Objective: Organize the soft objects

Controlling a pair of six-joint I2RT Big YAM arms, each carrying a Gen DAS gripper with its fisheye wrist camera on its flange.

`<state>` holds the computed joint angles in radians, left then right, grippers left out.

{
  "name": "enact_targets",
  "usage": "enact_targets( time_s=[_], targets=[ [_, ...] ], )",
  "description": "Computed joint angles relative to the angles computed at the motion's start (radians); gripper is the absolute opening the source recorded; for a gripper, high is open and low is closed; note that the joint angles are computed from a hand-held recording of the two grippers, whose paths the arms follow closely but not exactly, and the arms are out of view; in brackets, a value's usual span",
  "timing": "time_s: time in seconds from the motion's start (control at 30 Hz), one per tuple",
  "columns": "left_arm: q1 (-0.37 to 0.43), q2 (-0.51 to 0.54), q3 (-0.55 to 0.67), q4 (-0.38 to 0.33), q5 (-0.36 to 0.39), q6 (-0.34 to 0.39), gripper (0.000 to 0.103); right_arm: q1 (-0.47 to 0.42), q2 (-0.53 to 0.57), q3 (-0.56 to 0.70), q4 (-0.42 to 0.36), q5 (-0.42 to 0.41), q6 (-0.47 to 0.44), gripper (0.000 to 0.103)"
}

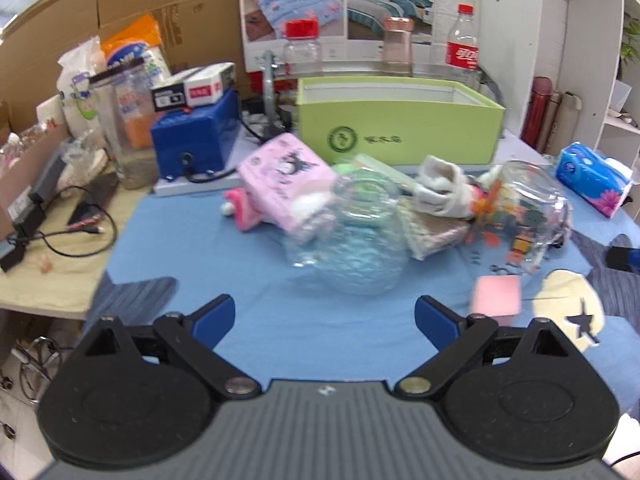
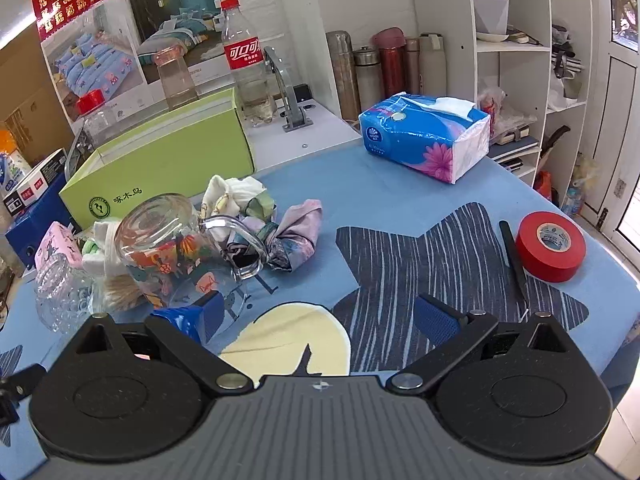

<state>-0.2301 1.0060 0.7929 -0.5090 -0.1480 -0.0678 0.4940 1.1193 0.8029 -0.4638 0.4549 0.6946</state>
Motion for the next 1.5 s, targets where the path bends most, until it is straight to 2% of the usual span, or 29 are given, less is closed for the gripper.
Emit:
enact_targets(
  time_s=[0.1, 0.23, 0.33, 0.43, 0.53, 0.6, 0.63, 0.73, 0.83, 1.07, 1.23, 1.3, 1.4, 1.5],
  targets=[
    [0.059, 0.015, 0.02, 0.001, -0.006, 0.012, 0.096, -0.02, -0.04, -0.044, 0.038, -0.064, -0.023, 0.089],
    [0.14, 0.07, 0.08, -0.015, 0.06, 0.01, 0.096, -0.006, -0.009, -0.036, 0.053, -0.144, -0.037, 0.089],
    [0.192, 0.128, 0.144, -0.028, 0.09, -0.014, 0.096, 0.006, 0.04, -0.002, 0.089, -0.218, -0.073, 0.089],
    [0.227, 0.206, 0.228, -0.022, 0.112, -0.059, 0.096, -0.019, 0.067, 0.028, 0.109, -0.288, -0.093, 0.089],
    [0.232, 0.32, 0.347, -0.039, 0.155, -0.125, 0.096, -0.042, 0.089, 0.053, 0.104, -0.282, -0.099, 0.089],
    [0.215, 0.398, 0.427, -0.069, 0.156, -0.152, 0.096, -0.059, 0.102, 0.061, 0.095, -0.272, -0.098, 0.089],
    [0.201, 0.439, 0.462, -0.068, 0.151, -0.151, 0.096, -0.065, 0.106, 0.063, 0.091, -0.267, -0.095, 0.089],
    [0.167, 0.555, 0.573, -0.145, 0.116, -0.136, 0.096, -0.08, 0.109, 0.06, 0.072, -0.25, -0.099, 0.089],
    [0.157, 0.596, 0.589, -0.167, 0.105, -0.102, 0.096, -0.096, 0.111, 0.059, 0.053, -0.237, -0.104, 0.089],
    [0.227, 0.509, 0.452, -0.144, 0.118, -0.086, 0.096, -0.124, 0.116, 0.062, 0.067, -0.24, -0.11, 0.089],
    [0.286, 0.43, 0.361, -0.132, 0.147, -0.017, 0.096, -0.112, 0.135, 0.082, 0.073, -0.237, -0.124, 0.089],
    [0.303, 0.392, 0.326, -0.106, 0.174, -0.034, 0.096, -0.1, 0.139, 0.086, 0.069, -0.233, -0.126, 0.089],
    [0.332, 0.33, 0.273, -0.081, 0.257, -0.05, 0.096, -0.067, 0.134, 0.086, 0.047, -0.229, -0.131, 0.089],
    [0.328, 0.303, 0.247, -0.08, 0.27, -0.1, 0.096, -0.014, 0.095, 0.053, 0.047, -0.192, -0.136, 0.089]
  ],
)
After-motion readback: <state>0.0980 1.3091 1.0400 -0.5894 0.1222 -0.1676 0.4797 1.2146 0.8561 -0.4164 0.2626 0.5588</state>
